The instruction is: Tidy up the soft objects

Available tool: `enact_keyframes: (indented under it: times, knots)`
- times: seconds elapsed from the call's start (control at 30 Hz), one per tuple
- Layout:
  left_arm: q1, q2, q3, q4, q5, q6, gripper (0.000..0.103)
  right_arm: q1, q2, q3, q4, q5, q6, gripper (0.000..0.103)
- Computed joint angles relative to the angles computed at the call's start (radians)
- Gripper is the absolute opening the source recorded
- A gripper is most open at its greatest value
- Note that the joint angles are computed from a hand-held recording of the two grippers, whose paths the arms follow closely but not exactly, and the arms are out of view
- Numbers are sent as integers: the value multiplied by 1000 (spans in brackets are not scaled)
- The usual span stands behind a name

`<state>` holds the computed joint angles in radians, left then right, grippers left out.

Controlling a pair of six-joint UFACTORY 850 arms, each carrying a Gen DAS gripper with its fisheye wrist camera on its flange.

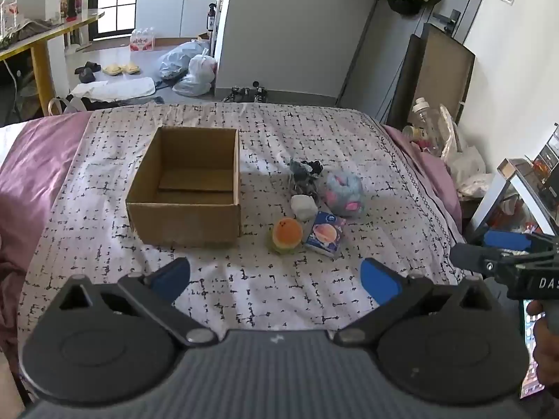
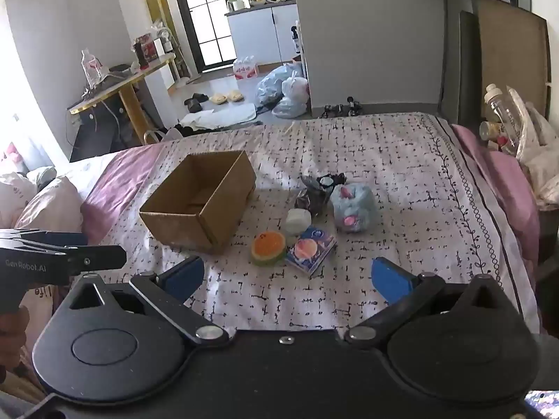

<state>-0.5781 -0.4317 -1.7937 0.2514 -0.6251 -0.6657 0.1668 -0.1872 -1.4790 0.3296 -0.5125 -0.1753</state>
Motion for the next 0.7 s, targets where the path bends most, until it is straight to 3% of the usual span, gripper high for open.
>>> enact_keyframes:
  times: [0.27, 0.37, 0.7]
  knots:
    - [-8, 53, 65, 3, 27, -14, 103, -7, -6, -8, -17, -40, 24, 103]
    - [2, -23, -31, -45, -35, 46, 103, -5, -4, 2, -44, -30, 34, 103]
    - [1, -31, -47, -53, -38, 54, 103, -3, -2, -1, -68, -30, 45, 103]
